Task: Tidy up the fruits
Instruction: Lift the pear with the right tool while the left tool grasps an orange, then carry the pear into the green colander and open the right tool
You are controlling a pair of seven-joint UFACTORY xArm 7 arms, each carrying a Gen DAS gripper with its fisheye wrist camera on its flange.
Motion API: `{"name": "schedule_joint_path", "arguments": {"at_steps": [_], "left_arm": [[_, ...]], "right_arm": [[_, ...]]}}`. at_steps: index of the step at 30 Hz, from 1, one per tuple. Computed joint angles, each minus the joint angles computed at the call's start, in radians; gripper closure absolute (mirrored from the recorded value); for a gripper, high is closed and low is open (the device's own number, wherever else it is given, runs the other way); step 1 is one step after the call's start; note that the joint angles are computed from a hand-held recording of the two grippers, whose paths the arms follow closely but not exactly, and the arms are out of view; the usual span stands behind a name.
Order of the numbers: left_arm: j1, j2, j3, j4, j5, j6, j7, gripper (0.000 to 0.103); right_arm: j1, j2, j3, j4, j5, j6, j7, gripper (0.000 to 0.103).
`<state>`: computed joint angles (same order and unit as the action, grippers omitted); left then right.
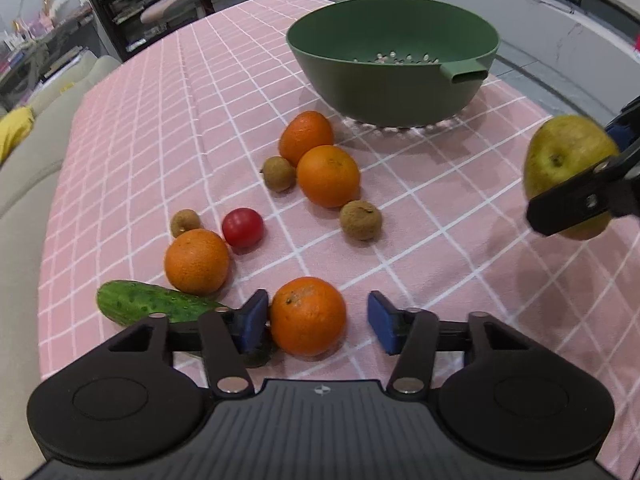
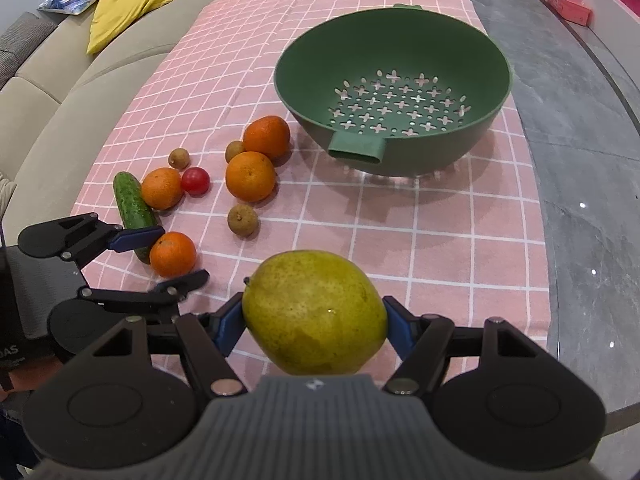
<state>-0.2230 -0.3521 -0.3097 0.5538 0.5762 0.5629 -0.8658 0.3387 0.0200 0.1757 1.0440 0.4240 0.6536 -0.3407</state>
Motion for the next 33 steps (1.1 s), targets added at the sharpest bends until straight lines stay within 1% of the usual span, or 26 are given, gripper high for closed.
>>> {"name": "schedule_joint_path", "arguments": {"at_steps": [1, 4, 7, 9, 11, 15, 17, 19, 22, 24, 26, 29, 33], "left_arm": [[0.004, -0.002, -0.004, 0.000, 0.011, 0.007, -0.003, 0.056], [0.001, -0.018, 0.019, -0.017, -0.014, -0.018, 0.015, 0.057], [0.003, -0.024, 0.020, -0.015, -0.042, -0.020, 0.018, 0.057], [-0.008, -0.041, 0.035, -0.022, -0.086, -0.043, 0.031, 0.057], [-0.011, -0.067, 0.034, -0.022, -0.116, -0.056, 0.041, 0.057], [0.009, -0.095, 0.013, 0.023, -0.113, -0.063, 0.075, 0.057], [0.029, -0.080, 0.005, 0.063, -0.092, -0.079, 0.100, 0.057], [0.050, -0.040, -0.003, 0.116, -0.066, -0.092, 0.126, 0.057], [0.070, 0.048, 0.003, 0.208, -0.032, -0.111, 0.160, 0.057], [0.076, 0.109, 0.012, 0.265, -0.002, -0.132, 0.161, 0.057], [0.077, 0.172, 0.019, 0.320, 0.046, -0.146, 0.146, 0.057], [0.055, 0.267, 0.039, 0.401, 0.113, -0.139, 0.123, 0.057], [0.006, 0.367, 0.083, 0.473, 0.123, -0.132, 0.138, 0.057]], "right_arm": [[-0.001, 0.000, -0.001, 0.001, -0.001, 0.001, 0.003, 0.035], [-0.004, -0.001, -0.003, 0.002, 0.002, 0.000, 0.006, 0.035], [-0.005, -0.002, -0.004, 0.006, 0.010, 0.001, 0.003, 0.035], [-0.006, -0.005, -0.004, 0.009, 0.019, 0.004, -0.004, 0.035], [-0.009, -0.011, -0.007, 0.014, 0.034, 0.009, -0.014, 0.035], [-0.022, -0.030, -0.021, 0.035, 0.088, 0.024, -0.043, 0.035], [-0.030, -0.029, -0.029, 0.059, 0.107, 0.022, -0.043, 0.035], [-0.035, -0.010, -0.031, 0.094, 0.110, 0.007, -0.028, 0.035], [-0.046, 0.041, -0.029, 0.162, 0.118, -0.038, 0.016, 0.035], [-0.057, 0.086, -0.020, 0.213, 0.166, -0.072, 0.009, 0.035], [-0.066, 0.140, -0.009, 0.269, 0.186, -0.100, 0.020, 0.035], [-0.072, 0.236, 0.006, 0.364, 0.153, -0.132, 0.060, 0.035], [-0.079, 0.364, 0.024, 0.495, 0.081, -0.105, 0.127, 0.035]]}}
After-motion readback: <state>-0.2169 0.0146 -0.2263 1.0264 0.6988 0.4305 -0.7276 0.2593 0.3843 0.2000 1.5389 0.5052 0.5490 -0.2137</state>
